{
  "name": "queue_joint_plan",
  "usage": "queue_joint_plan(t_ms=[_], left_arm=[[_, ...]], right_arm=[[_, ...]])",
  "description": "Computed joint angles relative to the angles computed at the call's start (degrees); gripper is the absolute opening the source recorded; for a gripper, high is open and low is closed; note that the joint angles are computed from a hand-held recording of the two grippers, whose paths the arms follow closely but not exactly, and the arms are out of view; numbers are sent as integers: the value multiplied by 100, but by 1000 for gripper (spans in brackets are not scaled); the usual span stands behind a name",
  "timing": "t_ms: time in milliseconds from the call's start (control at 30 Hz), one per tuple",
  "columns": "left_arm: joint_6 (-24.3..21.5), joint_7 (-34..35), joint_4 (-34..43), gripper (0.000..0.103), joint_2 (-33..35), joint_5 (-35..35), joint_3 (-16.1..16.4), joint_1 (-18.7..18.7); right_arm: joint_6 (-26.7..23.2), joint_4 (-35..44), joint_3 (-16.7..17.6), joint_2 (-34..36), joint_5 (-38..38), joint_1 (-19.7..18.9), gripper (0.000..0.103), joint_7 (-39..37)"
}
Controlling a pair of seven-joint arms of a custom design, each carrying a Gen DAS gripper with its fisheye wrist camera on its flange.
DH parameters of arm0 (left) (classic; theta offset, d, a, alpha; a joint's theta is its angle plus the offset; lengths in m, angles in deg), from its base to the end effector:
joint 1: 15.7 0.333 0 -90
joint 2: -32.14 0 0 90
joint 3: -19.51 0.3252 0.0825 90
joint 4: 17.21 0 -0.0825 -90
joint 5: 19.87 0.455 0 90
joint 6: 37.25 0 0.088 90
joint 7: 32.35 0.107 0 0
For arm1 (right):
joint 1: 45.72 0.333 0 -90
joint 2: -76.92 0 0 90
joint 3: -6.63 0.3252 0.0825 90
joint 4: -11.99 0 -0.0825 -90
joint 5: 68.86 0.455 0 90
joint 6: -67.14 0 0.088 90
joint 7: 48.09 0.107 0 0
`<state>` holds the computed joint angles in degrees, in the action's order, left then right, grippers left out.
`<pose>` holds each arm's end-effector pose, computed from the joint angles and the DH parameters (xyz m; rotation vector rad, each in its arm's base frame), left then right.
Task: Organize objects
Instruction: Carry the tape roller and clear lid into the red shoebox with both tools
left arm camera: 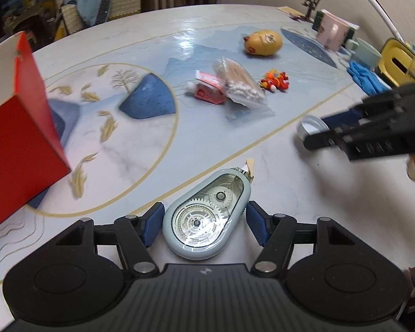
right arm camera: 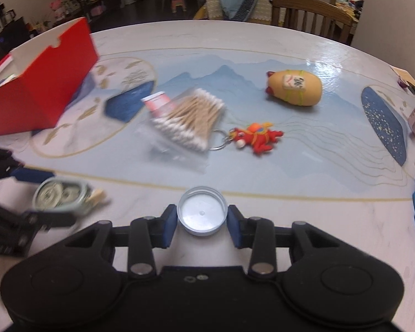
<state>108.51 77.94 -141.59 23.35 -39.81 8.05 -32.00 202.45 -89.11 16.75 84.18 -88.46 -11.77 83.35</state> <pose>0.5383 -0.2824 0.4941 -1.3269 2.5410 -0.8059 0.5150 0.4853 0.5266 -2.0778 1.6551 -0.3947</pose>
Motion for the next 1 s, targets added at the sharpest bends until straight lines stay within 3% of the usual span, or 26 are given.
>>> queue_joint_plan(t_ms=[533,1000], left_arm=[[-35,-255,-206,64,-676,-423,257,-25],[-2,-151,-132,64,-962,-626,546,146]], right_arm=[[-114,403,216,-94,290,236,38,-322],[-302,1718,129,620,69,622,38,-678]])
